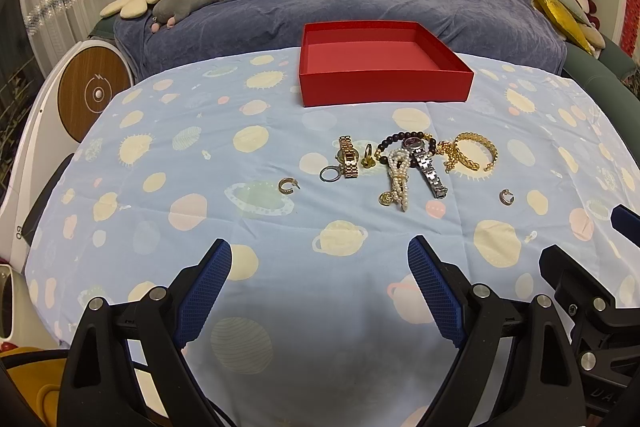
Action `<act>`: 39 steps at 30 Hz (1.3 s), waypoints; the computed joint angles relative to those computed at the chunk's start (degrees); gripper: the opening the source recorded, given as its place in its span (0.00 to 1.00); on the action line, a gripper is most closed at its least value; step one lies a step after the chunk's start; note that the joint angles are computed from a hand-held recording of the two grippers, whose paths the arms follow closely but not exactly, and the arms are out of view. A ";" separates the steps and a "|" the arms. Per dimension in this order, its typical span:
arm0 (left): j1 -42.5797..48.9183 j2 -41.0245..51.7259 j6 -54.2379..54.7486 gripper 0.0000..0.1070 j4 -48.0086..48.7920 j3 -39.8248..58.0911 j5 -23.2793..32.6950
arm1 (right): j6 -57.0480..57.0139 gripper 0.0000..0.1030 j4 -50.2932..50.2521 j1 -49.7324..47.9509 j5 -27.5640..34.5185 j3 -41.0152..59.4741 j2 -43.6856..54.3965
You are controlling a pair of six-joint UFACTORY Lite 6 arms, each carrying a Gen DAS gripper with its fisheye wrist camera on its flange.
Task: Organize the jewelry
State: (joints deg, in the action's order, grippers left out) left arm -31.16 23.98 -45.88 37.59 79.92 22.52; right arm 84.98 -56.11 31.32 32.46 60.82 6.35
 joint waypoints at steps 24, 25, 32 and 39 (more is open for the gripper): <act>7.45 21.06 14.40 0.83 -14.15 21.86 1.03 | -6.08 0.95 -0.13 -13.33 -11.76 16.85 20.91; 7.69 22.14 15.98 0.83 -15.63 23.34 1.21 | -7.48 0.95 0.74 -13.73 -11.71 18.65 22.62; 8.97 28.78 23.51 0.83 -22.17 32.79 3.34 | -22.08 0.89 15.44 -17.40 -14.72 27.17 30.76; 9.49 33.69 28.38 0.83 -27.06 39.43 5.53 | -30.85 0.74 23.42 -18.71 -14.07 32.46 35.74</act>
State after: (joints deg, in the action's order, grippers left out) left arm -21.67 57.67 -17.49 10.53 119.36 28.05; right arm 54.13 -32.69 12.61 18.39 93.28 42.09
